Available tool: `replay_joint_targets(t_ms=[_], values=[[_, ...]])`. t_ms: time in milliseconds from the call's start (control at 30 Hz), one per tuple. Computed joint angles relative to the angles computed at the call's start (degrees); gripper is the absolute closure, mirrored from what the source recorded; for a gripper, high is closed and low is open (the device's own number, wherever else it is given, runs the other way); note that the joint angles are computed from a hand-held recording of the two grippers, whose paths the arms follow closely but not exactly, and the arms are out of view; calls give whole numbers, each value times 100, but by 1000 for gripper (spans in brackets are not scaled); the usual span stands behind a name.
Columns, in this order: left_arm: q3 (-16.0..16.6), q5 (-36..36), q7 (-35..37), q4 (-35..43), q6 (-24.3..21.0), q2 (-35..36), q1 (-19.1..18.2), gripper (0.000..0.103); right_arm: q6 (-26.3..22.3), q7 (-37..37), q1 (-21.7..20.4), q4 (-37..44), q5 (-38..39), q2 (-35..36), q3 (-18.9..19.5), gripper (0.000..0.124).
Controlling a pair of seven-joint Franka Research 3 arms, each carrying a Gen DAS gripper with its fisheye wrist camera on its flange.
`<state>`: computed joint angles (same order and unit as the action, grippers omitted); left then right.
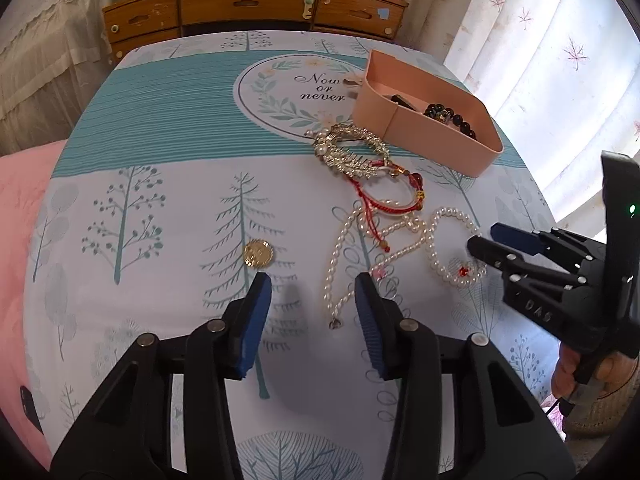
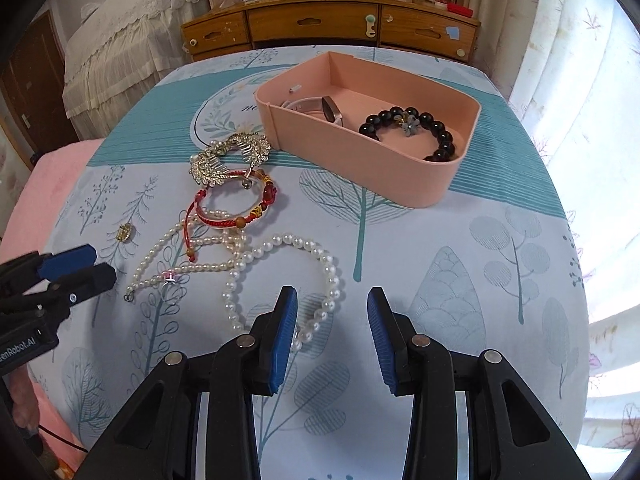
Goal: Organize jewelry
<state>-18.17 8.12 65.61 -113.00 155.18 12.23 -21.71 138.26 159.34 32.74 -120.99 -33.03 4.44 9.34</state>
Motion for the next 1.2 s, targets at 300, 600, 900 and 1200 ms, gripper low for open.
replay_joint_targets(t_ms=[300, 600, 900, 1200], values=[[-106, -109, 733, 1171, -928, 814, -64, 75, 24, -20, 69, 144, -132, 221, -114, 116], [47, 128, 1179, 2587, -2162, 1677, -331, 84, 370, 222, -85, -478, -59, -271, -5, 116], [-59, -315, 1683, 3462, -2740, 2196, -287, 84, 783, 431, -281, -800, -140, -472, 111, 116], [-59, -680, 1694, 3713, -2828, 2335, -306, 84, 974, 531, -370, -917, -254, -532, 170, 116]])
